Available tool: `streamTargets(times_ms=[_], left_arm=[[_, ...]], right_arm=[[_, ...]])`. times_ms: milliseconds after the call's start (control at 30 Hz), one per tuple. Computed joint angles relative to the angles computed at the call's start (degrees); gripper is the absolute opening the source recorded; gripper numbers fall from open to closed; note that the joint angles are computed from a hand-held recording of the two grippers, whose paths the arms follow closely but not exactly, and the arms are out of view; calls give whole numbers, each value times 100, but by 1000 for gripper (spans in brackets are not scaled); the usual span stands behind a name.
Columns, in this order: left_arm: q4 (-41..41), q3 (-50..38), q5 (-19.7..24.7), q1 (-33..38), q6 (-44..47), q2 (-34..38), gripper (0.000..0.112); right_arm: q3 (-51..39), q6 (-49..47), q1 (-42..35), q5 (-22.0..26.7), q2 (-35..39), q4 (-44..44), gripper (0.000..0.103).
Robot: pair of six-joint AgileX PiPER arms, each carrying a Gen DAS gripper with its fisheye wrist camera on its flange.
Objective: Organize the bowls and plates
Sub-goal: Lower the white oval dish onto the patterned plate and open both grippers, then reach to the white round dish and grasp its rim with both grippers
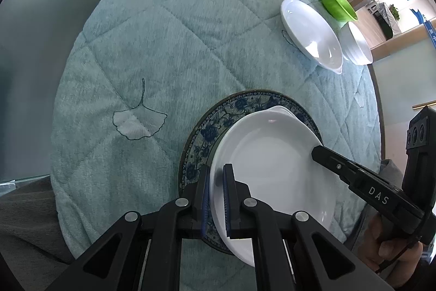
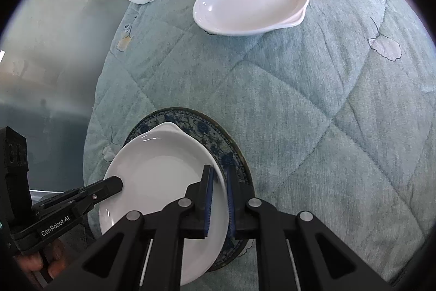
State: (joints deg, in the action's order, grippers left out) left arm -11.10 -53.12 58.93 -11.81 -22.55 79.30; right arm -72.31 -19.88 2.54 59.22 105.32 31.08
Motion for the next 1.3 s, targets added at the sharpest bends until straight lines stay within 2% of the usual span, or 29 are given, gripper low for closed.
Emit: streamTargets(times_ms=[267, 500, 600, 667, 733, 800, 833, 867, 900, 933, 967, 1033, 1100, 1133, 1167, 1200, 1233, 1267, 1300], left_arm=[[-6, 212, -272, -10, -24, 59, 8], [125, 166, -225, -111, -50, 165, 8], [58, 167, -212, -59, -19, 159, 8], [82, 156, -175, -26, -34, 108, 14], [156, 110, -161, -50, -56, -23, 15], [402, -15, -72, -127, -173, -158, 33], [628, -129, 9, -226, -340, -230, 51], [955, -296, 100, -373, -571, -364, 67], [1110, -422, 152, -443, -668, -421, 74], [1275, -614, 230, -496, -728, -515, 84], [1322, -794, 293, -486, -689, -562, 88], [1254, -1099, 378, -418, -543, -561, 89], [1037, -1420, 454, -260, -280, -471, 75], [875, -1611, 545, -169, -117, -325, 45], [711, -1756, 614, -110, 5, -162, 20], [494, -1901, 679, -11, 159, 10, 18], [403, -2046, 672, 7, 223, 179, 18], [484, -2172, 647, -35, 183, 299, 24], [558, -2325, 627, -102, 102, 460, 33]], right_arm=[[115, -86, 146, -308, -38, -30, 10], [270, -193, 347, -762, -159, -92, 12], [259, -239, 302, -740, -129, -21, 13], [233, -271, 275, -703, -114, -12, 15], [203, -394, 246, -618, -136, 21, 24], [158, -508, 178, -444, -210, -2, 50], [126, -626, 123, -333, -288, 53, 56], [138, -748, 65, -285, -368, 103, 67], [139, -894, -5, -256, -481, 145, 80], [118, -1072, -101, -234, -599, 191, 85], [49, -1280, -223, -132, -638, 303, 88], [-295, -1582, -504, 266, -538, 466, 91], [-564, -1495, -651, 304, -505, 289, 91], [-765, -1336, -739, 346, -434, 152, 91], [-1006, -1140, -835, 414, -324, 28, 83], [-1192, -996, -886, 456, -229, -89, 61], [-1390, -821, -876, 480, -125, -283, 51], [-1580, -617, -846, 482, -20, -531, 45], [-1829, -439, -851, 522, 153, -690, 45]])
